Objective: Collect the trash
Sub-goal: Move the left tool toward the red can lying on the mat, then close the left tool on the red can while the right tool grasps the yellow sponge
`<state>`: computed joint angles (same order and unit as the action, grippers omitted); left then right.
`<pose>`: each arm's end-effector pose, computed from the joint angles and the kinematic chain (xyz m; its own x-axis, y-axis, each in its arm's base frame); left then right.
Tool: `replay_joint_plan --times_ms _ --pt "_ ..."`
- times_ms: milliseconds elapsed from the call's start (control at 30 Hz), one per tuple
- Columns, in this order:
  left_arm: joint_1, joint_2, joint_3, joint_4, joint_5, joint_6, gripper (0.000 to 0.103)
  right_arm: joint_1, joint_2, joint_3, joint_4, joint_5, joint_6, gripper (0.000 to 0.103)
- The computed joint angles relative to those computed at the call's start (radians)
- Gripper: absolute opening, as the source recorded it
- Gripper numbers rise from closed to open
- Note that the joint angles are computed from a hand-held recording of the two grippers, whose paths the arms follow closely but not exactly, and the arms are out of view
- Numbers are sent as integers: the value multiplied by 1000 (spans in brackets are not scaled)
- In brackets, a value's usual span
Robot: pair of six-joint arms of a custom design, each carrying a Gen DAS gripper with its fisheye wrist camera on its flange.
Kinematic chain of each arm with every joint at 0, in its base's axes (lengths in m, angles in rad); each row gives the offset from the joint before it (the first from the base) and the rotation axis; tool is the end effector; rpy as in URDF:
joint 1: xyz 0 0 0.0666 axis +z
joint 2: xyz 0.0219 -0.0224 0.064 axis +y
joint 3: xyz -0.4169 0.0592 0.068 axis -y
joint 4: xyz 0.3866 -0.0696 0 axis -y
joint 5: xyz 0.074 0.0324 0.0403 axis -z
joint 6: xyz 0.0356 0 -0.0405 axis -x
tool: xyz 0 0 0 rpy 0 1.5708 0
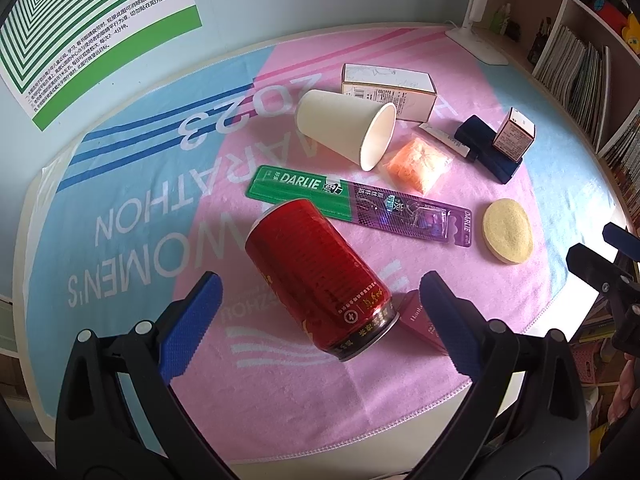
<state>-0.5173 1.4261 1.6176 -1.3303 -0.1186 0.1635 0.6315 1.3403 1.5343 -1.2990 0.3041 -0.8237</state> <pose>0.3967 -0.2213 0.5271 -0.8517 0.2986 -0.4306 0.3136 0.9488 0.0379 0.3459 0.2393 0.5300 -0.8236 0.2648 -0.5015 0.2201 0.9642 0.1477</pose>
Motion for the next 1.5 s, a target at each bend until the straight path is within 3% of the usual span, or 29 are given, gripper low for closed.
replay_joint_plan --times_ms 1100,1500 --pt "24 95 18 -73 50 6 96 -89 64 -39 17 -126 67 97" --pt "28 133 43 -98 84 -3 89 -132 108 -44 21 -186 97 97"
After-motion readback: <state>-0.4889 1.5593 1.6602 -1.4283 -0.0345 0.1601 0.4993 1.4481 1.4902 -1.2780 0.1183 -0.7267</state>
